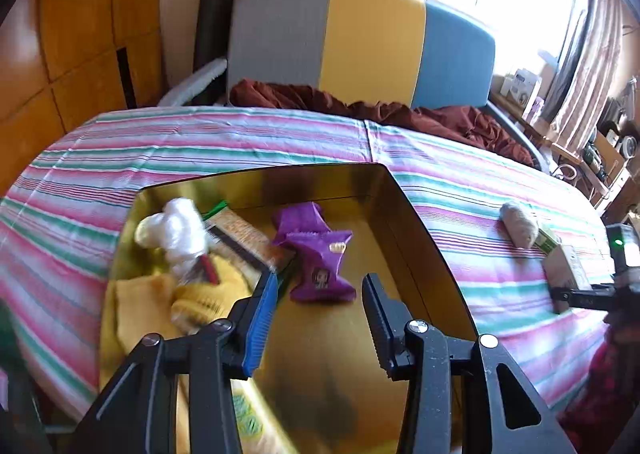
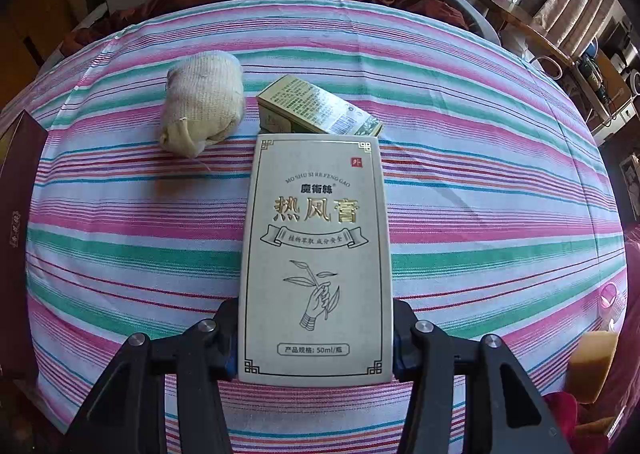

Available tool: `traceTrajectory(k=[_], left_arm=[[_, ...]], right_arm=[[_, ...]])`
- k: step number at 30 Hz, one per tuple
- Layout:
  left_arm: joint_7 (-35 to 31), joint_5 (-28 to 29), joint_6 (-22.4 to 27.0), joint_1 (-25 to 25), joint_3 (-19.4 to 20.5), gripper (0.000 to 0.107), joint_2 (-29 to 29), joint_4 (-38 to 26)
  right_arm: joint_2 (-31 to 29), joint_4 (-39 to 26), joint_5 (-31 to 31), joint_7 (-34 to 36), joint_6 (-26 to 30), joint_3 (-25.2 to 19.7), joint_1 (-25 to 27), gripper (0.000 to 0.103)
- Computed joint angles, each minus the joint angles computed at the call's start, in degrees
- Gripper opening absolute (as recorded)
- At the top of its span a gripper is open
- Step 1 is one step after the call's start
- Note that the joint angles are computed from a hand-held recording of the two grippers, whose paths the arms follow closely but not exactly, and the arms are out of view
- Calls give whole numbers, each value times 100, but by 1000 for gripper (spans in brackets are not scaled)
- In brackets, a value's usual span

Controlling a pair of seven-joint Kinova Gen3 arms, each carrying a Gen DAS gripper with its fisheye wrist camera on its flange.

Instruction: Organize objects

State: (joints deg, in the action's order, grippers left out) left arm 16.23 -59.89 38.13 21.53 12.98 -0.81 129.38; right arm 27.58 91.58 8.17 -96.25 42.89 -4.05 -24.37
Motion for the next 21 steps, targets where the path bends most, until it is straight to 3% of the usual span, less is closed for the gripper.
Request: traceTrajectory(k=[5,9,15,21], left_arm=[[413,-42,778,336,377,45,-215,132],[576,-22,1086,436,526,45,-338,216],[772,21,1315,501,667,45,-483,350],[902,116,1224,414,706,45,-628,529]], right_arm=[[-80,137,-10,22,-18,-56,-69,52],[-239,348,-307,204,-132,-296,-19,52],[-575,485,-770,492,-348,-621,-135,52],[-888,254,-1227,984,-305,-992,-441,52]])
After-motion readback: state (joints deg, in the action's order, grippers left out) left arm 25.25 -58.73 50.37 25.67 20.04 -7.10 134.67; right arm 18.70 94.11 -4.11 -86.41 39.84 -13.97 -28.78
